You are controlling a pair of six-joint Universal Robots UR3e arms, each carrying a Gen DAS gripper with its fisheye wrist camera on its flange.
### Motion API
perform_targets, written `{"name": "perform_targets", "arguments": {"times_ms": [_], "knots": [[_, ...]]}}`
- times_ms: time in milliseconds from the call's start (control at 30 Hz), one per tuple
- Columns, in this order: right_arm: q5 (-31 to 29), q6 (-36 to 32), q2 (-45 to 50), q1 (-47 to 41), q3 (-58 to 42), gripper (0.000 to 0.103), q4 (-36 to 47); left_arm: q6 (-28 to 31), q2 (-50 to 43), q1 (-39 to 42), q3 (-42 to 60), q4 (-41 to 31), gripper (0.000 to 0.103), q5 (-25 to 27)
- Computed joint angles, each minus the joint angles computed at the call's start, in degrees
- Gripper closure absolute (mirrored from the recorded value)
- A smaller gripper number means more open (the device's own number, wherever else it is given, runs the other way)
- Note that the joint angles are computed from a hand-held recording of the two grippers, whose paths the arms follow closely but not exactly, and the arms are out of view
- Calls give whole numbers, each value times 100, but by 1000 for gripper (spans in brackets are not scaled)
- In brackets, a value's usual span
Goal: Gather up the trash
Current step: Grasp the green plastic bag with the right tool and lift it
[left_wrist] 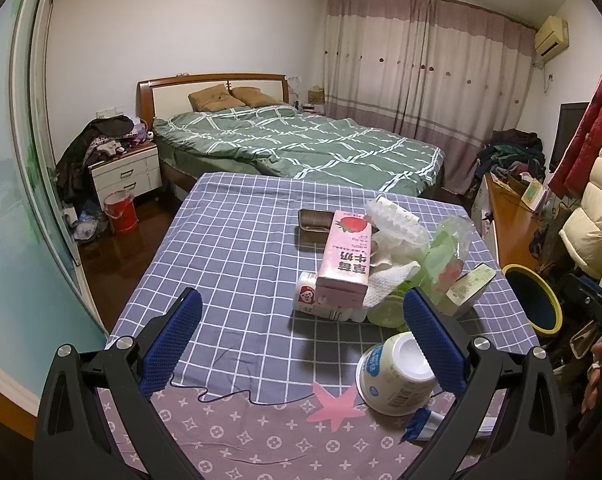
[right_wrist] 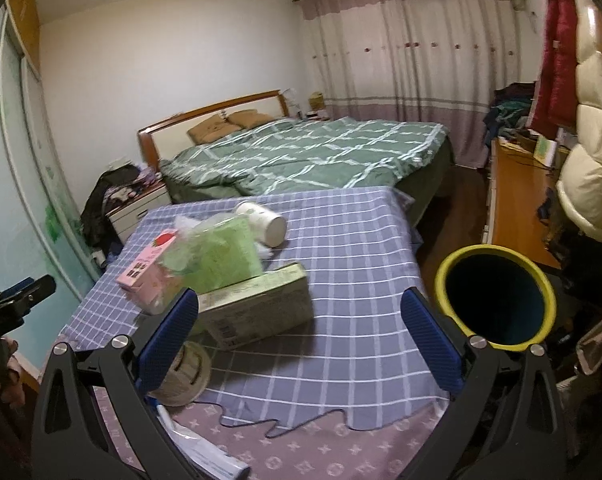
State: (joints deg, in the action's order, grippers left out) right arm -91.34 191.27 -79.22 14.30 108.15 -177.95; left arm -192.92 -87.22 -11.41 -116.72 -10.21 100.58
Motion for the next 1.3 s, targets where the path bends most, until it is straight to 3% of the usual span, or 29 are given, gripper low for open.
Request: {"name": "perform_targets", "arguments": {"times_ms": [400, 467, 633, 733, 967, 1300], "knots": [[422, -204, 1958, 691, -2810, 8, 1232, 45, -86, 360, -208, 162, 4, -167], [409, -182, 2273, 748, -3329, 22, 1526, 66, -116, 411, -245, 224, 4, -145], [473, 15, 2904, 733, -4390, 41, 2278, 127, -169, 601, -366, 395, 4, -268], [615, 72, 3116, 721, -4755, 61, 2567, 178, -226, 675, -403, 457, 4, -335], [754, 191, 2981, 730, -4550, 87, 2294, 186, -314, 733, -514, 625, 4, -483], [704, 353, 2490, 762, -4015, 95, 1608, 180, -334, 747, -582, 710, 4, -529]]}}
